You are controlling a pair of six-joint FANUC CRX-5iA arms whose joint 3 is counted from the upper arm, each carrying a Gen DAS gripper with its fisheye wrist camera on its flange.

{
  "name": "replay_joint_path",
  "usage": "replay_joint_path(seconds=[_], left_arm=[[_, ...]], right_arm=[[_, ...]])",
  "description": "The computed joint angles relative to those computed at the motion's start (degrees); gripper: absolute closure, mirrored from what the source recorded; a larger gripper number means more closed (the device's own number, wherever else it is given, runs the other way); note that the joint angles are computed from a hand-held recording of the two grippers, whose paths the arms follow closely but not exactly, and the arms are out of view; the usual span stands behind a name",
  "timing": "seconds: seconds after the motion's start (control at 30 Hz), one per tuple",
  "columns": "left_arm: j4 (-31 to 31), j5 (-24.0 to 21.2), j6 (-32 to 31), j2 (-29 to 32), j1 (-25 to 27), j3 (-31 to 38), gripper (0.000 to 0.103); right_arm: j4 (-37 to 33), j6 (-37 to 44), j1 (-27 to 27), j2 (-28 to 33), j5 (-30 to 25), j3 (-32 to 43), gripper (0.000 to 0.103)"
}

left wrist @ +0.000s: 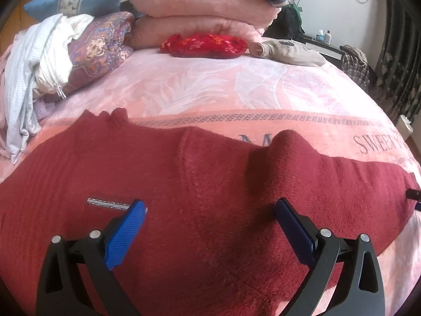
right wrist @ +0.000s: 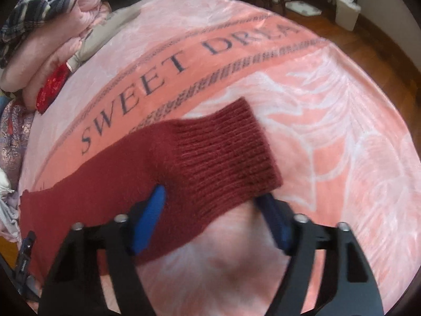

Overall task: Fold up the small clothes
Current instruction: 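Grasp the cuff of the sweater sleeve with the right tool, then fold the held sleeve across the sweater body and release it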

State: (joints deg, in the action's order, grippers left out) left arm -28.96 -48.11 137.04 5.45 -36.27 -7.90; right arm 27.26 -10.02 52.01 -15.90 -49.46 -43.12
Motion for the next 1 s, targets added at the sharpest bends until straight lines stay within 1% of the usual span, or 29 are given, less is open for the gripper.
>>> replay_joint_path(seconds=[0.03,0.07,0.1,0.13,0.17,0.2,0.27,0.33,0.37,0.43,0.57,0.6,0.73,0.77,0.83,0.87,0.9,1.0], left_arm=[[-0.1,0.0,0.1,0.0,-0.1,0.0,0.004],[-0.1,0.0,0.0,-0.1,0.0,-0.1,0.004],[-0.4,-0.4,0.3,-0.3,0.0,-0.2,0.004],[-0.3,-0.7,0.3,-0.7,0.3,-0.5,0.004],[0.3,-0.8,-0.2,-1.2,0.9,-1.0,0.004],[1.4,-0.6,-1.1,-2.3,1.8,-2.0,0.004],[1.4,-0.8,-1.6,-4.0,2.9,-3.4,0.004],[1.2,-1.3,-2.6,-6.2,4.3,-4.9,0.004],[1.5,-1.6,-3.4,-7.1,5.3,-5.7,0.004],[3.2,-1.7,-6.0,-9.4,8.0,-7.7,0.004],[6.5,-0.9,-13.2,-14.0,14.2,-11.6,0.004],[7.2,-0.5,-14.6,-14.8,15.2,-12.3,0.004],[13.6,2.3,-25.3,-19.4,22.8,-17.4,0.004],[16.2,3.3,-28.7,-21.0,25.4,-19.2,0.004],[20.3,4.7,-34.0,-22.9,29.2,-21.7,0.004],[22.6,5.3,-36.7,-24.0,31.1,-23.1,0.004],[26.4,6.2,-40.8,-25.6,33.8,-25.2,0.004],[34.1,7.2,-48.9,-28.1,39.1,-29.2,0.004]], right_arm=[[1.8,-1.4,0.2,-1.0,1.0,-1.2,0.078],[3.2,-3.2,-0.1,-3.3,4.3,-3.2,0.091],[4.3,-5.0,-0.1,-4.4,5.8,-4.2,0.091],[6.7,-7.8,0.6,-5.6,6.0,-5.3,0.092],[9.2,-8.8,1.9,-5.7,4.1,-5.2,0.093],[10.5,-8.6,3.4,-5.2,1.2,-4.4,0.093],[13.0,-9.6,6.4,-4.1,-3.3,-2.9,0.093],[14.9,-8.1,8.6,-1.6,-7.1,-0.5,0.093],[15.4,-5.8,9.9,1.1,-9.6,2.0,0.093],[15.9,-1.8,11.1,5.4,-10.6,6.2,0.093],[15.9,7.5,12.2,14.2,-9.2,14.9,0.094],[15.9,9.5,12.5,16.4,-8.3,17.1,0.094],[15.5,17.3,14.2,24.0,-2.8,25.9,0.094],[15.0,19.6,14.8,26.4,-0.8,29.0,0.094],[13.8,22.0,15.3,29.2,2.3,32.7,0.094],[12.2,24.3,15.4,31.0,4.3,35.1,0.094],[10.5,26.5,15.8,33.0,5.4,37.9,0.094],[4.9,32.3,16.8,38.1,6.2,45.0,0.094]])
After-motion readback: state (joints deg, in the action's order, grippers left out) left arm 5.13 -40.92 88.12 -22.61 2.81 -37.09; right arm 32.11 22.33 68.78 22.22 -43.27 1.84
